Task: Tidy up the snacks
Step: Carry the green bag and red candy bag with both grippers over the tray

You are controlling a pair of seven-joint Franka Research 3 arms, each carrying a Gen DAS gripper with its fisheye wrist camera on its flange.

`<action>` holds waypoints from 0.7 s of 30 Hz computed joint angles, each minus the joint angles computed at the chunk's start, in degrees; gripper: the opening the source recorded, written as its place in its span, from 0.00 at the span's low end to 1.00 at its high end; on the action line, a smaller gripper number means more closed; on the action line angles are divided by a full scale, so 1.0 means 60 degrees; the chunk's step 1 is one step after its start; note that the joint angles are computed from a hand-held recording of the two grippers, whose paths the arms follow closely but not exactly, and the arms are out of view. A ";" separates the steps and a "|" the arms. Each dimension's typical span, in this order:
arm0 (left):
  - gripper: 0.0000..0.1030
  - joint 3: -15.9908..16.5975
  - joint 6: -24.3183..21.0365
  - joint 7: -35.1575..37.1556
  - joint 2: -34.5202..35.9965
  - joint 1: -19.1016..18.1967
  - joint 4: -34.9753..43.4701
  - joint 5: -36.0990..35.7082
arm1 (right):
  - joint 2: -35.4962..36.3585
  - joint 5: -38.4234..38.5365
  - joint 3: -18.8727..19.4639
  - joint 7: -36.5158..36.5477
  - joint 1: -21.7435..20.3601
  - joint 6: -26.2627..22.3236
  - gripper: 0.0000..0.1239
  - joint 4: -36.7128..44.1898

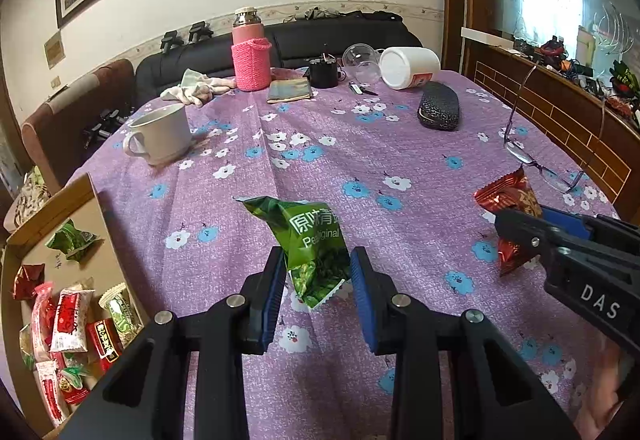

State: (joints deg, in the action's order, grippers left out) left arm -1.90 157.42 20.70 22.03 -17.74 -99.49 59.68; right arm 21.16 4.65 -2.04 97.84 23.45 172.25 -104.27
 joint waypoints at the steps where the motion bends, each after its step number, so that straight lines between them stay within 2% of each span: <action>1: 0.31 0.0035 -0.0046 -0.0073 -0.0006 -0.0039 0.0001 0.0078 | 0.0008 0.0012 0.0005 0.0004 -0.0001 -0.0006 0.28 0.0016; 10: 0.31 0.0081 -0.0446 -0.0660 -0.0044 -0.0157 0.0075 0.0886 | 0.0075 0.0525 0.0469 -0.0578 -0.0378 -0.0077 0.28 0.0143; 21: 0.31 -0.0041 -0.0407 -0.0841 -0.0087 -0.0051 0.0082 0.1268 | 0.0192 0.1127 0.0789 -0.1167 -0.0619 -0.0300 0.28 0.0327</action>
State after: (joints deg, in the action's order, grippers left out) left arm -2.15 154.98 15.65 21.50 -18.05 -98.99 67.29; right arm 22.31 11.42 2.69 90.84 19.73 170.45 -102.31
